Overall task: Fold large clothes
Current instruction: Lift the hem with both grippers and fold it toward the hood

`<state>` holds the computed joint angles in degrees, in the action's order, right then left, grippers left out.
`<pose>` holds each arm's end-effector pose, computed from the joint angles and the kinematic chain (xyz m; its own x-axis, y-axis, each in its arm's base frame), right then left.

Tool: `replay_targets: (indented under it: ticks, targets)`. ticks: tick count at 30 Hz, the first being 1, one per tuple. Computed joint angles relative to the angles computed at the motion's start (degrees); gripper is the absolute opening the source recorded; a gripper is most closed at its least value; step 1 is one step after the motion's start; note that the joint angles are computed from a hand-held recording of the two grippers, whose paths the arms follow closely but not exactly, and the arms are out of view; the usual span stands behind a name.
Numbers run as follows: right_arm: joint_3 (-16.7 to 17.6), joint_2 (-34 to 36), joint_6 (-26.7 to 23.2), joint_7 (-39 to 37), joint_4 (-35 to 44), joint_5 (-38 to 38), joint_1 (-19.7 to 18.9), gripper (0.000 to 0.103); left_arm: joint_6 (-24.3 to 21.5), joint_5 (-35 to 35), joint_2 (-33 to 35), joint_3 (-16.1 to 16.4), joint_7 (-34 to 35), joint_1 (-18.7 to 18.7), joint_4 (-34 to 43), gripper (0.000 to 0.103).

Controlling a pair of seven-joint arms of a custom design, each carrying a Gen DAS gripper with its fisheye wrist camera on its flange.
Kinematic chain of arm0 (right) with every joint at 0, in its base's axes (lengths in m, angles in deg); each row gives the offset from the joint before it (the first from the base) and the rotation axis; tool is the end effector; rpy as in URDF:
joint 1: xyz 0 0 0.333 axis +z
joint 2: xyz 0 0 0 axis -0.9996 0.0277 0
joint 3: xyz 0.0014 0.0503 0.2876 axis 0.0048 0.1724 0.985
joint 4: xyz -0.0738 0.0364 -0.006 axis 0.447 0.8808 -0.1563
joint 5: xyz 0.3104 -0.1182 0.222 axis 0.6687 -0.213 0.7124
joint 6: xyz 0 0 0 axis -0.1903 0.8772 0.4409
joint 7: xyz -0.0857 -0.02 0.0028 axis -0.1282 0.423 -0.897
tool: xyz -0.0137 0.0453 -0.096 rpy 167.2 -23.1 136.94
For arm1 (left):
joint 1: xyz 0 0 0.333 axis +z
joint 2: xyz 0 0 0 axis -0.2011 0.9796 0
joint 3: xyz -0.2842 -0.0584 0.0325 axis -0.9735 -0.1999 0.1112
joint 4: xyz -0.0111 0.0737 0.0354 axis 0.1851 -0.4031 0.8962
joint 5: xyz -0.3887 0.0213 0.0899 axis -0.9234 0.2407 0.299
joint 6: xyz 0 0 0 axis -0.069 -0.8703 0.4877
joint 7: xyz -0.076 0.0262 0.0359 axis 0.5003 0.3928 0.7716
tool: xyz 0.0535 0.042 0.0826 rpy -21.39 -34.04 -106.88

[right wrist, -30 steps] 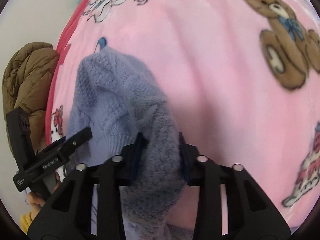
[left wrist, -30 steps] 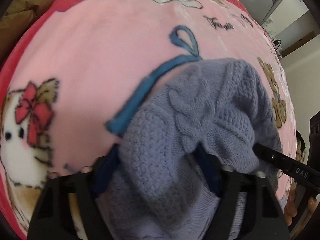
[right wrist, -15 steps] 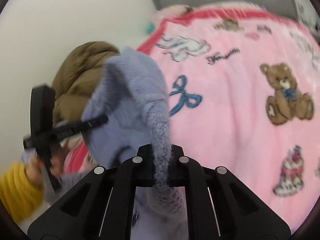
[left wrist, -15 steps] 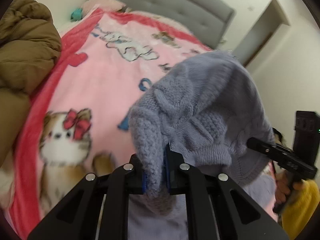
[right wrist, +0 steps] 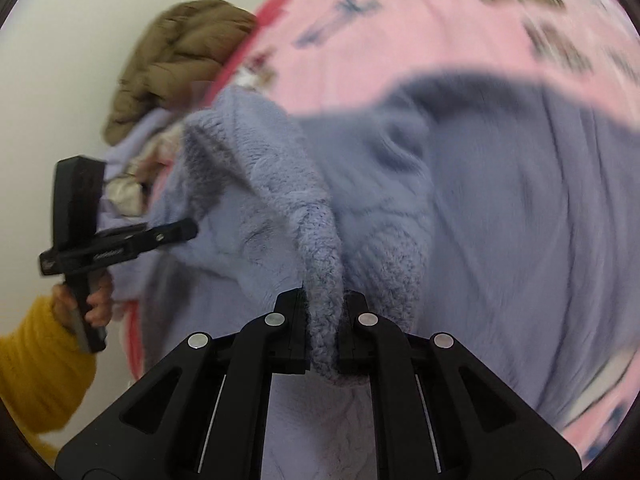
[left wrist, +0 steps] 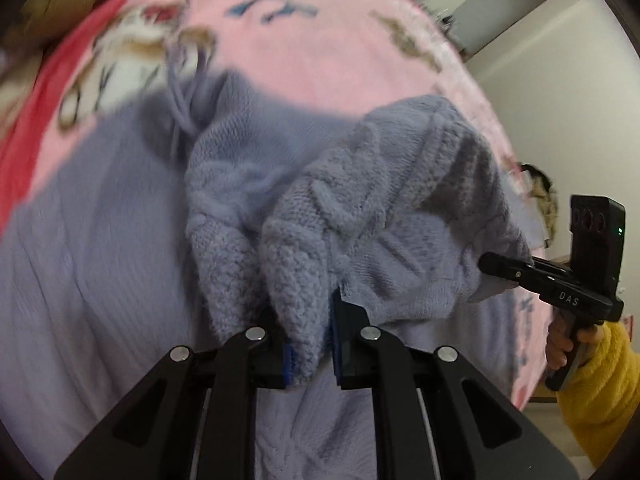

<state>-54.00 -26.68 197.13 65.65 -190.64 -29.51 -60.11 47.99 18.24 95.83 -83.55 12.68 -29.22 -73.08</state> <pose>0.3918 0.2986 0.4347 -0.1075 -0.8501 -0.5155 -0.9026 0.3008 -0.3078 0.5224 -0.3852 0.4556 -0.4461 -0.8059 0.3892 -0.8929 0.3714 -0.2544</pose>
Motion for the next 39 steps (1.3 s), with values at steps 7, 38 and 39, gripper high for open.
replay_targets:
  ticks: [7,38,39]
  targets:
    - [-0.56,3.17,6.65,3.68,-2.38,2.70,1.36,0.013,7.65,-3.08,-0.51,-0.61,1.09,0.34,-5.07,0.021]
    - [1.27,3.97,-3.32,-20.16,13.73,-9.46,-1.38,0.009,8.59,4.56,-4.82,-2.38,19.79,-0.70,-0.54,0.018]
    - [1.70,3.04,-3.98,-19.84,13.20,-9.86,-0.96,0.009,8.29,2.39,-7.98,-2.24,21.81,-0.76,-3.65,0.018]
